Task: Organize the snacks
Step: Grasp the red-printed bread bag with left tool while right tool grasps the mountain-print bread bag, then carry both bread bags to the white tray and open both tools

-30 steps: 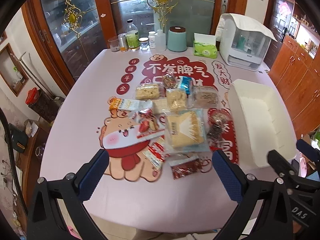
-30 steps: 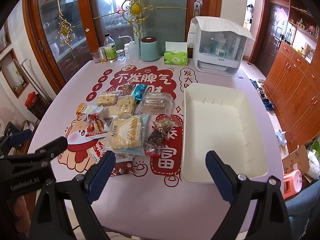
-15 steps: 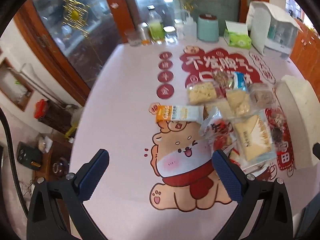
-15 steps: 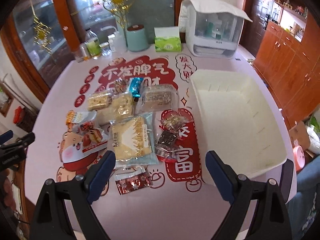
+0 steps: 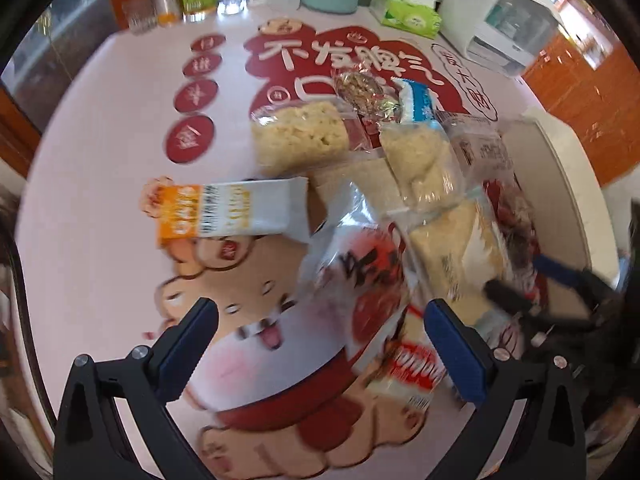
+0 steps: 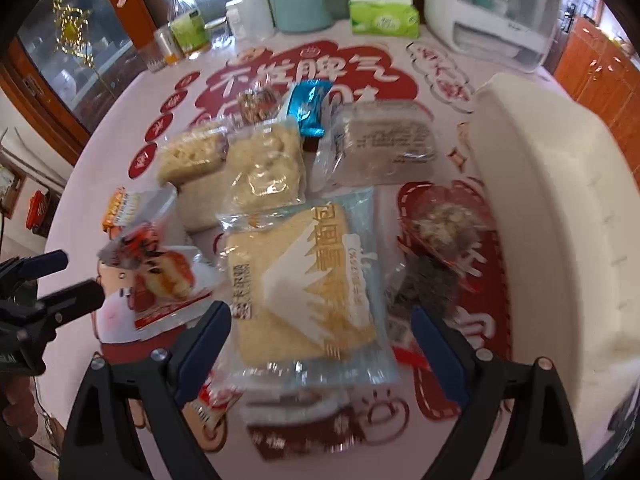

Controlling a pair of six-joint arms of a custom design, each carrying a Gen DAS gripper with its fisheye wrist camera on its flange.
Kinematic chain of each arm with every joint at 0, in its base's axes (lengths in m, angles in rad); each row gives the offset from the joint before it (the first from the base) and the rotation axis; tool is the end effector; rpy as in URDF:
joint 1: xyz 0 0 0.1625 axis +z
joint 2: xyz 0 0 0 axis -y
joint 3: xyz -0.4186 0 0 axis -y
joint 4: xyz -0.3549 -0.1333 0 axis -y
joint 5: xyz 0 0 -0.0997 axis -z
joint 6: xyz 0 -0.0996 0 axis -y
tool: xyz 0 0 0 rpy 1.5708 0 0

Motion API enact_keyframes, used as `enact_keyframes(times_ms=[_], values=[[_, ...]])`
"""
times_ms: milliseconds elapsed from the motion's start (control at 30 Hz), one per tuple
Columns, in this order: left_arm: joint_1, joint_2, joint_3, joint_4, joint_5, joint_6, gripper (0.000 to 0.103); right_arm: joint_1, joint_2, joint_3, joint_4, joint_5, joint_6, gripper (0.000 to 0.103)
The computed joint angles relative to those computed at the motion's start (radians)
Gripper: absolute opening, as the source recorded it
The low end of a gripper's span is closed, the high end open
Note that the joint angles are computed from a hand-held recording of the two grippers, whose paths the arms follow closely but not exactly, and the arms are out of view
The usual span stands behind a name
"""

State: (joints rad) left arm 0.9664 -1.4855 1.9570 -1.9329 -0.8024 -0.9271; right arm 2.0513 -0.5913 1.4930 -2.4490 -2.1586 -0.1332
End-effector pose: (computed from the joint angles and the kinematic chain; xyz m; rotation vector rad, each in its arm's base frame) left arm -0.0852 -0.4797 0.3363 -0.3402 2.4282 -0.5901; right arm 0.3768 -0.5540 0.0323 0.7810 -2.4346 0.1041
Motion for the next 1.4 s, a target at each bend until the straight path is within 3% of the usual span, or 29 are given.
enact_keyframes(times_ms=[167, 267, 433, 533, 633, 700, 767, 1033, 1400], values=[[0.076, 0.063, -0.025, -0.097, -0.083, 0.010, 0.102, -0.011, 0.052, -0.045, 0.027, -0.013, -0.029, 0.094], [0.102, 0.083, -0.033, -0.115, -0.099, -0.012, 0.102, -0.014, 0.083, -0.067, 0.044, -0.023, -0.066, 0.102], [0.155, 0.144, -0.077, -0.083, -0.108, -0.067, 0.096, -0.020, 0.110, -0.096, 0.082, -0.011, -0.049, 0.103], [0.135, 0.175, -0.090, -0.042, -0.034, -0.053, 0.087, -0.011, 0.129, -0.099, 0.071, -0.056, -0.052, 0.103], [0.110, 0.207, -0.112, 0.056, 0.050, -0.060, 0.065, 0.002, 0.141, -0.077, 0.015, -0.099, -0.077, 0.103], [0.102, 0.203, -0.096, 0.033, 0.050, -0.021, 0.055, 0.008, 0.145, -0.075, 0.016, -0.118, -0.077, 0.103], [0.097, 0.192, -0.083, 0.027, 0.042, -0.019, 0.049, 0.012, 0.139, -0.070, 0.021, -0.127, -0.076, 0.096], [0.069, 0.089, -0.015, 0.086, 0.040, -0.101, 0.047, 0.016, 0.083, -0.004, -0.008, -0.085, -0.063, 0.087], [-0.103, -0.071, -0.005, 0.163, 0.114, -0.115, 0.047, 0.125, -0.152, 0.136, -0.074, -0.020, -0.065, 0.087]])
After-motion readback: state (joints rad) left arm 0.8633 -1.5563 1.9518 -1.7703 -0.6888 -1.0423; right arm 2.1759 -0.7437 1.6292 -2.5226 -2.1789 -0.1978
